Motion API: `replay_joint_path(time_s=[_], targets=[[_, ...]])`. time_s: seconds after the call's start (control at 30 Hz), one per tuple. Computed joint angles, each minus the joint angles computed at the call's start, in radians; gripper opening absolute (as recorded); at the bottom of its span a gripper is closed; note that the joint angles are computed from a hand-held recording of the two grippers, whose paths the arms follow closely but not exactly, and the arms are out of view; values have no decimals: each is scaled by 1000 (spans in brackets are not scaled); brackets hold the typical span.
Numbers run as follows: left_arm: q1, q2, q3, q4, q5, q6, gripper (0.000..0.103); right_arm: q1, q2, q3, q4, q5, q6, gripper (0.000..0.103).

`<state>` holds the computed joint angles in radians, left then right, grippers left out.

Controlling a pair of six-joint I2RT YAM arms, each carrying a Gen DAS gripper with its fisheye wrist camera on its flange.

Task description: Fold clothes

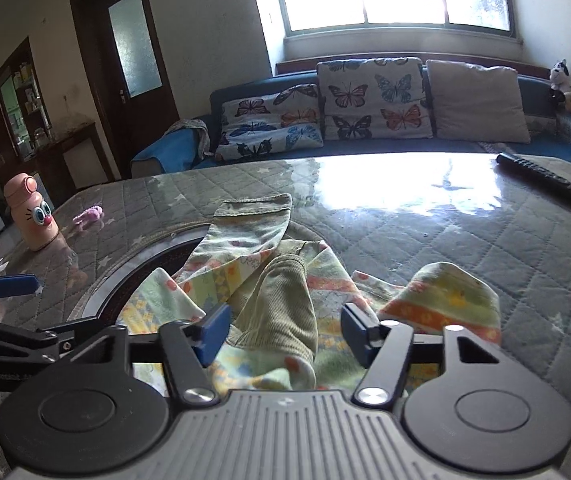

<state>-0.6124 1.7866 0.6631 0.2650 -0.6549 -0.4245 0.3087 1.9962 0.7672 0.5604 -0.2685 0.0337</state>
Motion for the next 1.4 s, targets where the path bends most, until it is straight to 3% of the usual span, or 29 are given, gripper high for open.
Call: replay_joint_path(time_s=[0.03, 0.1, 0.2, 0.3, 0.6, 0.93, 1.07, 1.23, 1.4], targets=[[8, -3, -3, 1, 0, 0, 103, 0, 16, 21, -16, -9, -4, 51], [23, -12, -12, 1, 1, -5, 103, 0, 40, 51, -42, -33, -13, 32], [40, -41, -36, -1, -8, -11, 103, 3, 28, 41, -48, -53, -29, 15], [57, -74, -60, -5, -21, -16, 103, 6, -35, -25, -17, -83, -49, 9], [72, -193, -131, -26, -68, -24, 103, 82, -357, -323, 58, -181, -194, 8], [29, -280, -152, -14, -67, 29, 103, 176, -608, -530, -107, -223, -468, 5], [14, -248, -126, 23, -15, 66, 103, 154, -637, -542, -219, -238, -550, 6], [16, -150, -53, 62, 46, 129, 103, 48, -704, -486, -408, -337, -622, 12], [53, -59, 24, 88, 120, 201, 101, -112, -665, -360, -514, -469, -626, 25]])
